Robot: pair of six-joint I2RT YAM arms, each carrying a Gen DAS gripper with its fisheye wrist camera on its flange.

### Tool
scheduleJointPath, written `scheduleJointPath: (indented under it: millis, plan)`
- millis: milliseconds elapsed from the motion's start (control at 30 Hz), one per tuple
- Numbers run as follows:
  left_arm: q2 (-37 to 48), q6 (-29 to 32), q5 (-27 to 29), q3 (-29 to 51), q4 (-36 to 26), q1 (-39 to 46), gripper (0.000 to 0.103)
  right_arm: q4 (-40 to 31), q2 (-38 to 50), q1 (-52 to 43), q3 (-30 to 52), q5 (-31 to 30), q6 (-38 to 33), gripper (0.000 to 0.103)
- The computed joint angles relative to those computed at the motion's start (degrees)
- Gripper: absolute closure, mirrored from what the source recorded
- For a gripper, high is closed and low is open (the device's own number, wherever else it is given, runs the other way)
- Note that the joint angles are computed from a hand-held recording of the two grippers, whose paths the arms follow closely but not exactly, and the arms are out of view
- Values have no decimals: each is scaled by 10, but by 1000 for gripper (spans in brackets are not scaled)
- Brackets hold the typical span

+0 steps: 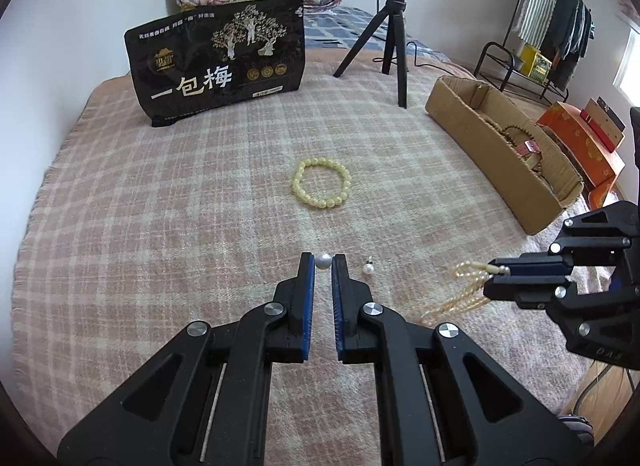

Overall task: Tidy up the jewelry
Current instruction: 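Lift and carry pearl earring and pearl necklace over the cardboard box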

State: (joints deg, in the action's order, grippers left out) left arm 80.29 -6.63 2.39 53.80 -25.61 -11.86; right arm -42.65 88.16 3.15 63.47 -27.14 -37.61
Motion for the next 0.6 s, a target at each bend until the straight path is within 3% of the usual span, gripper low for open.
scheduleJointPath:
  millis: [600]
  plan:
    - [4, -40, -31, 64, -32, -104, 97, -97, -11, -161, 90, -54, -55, 98]
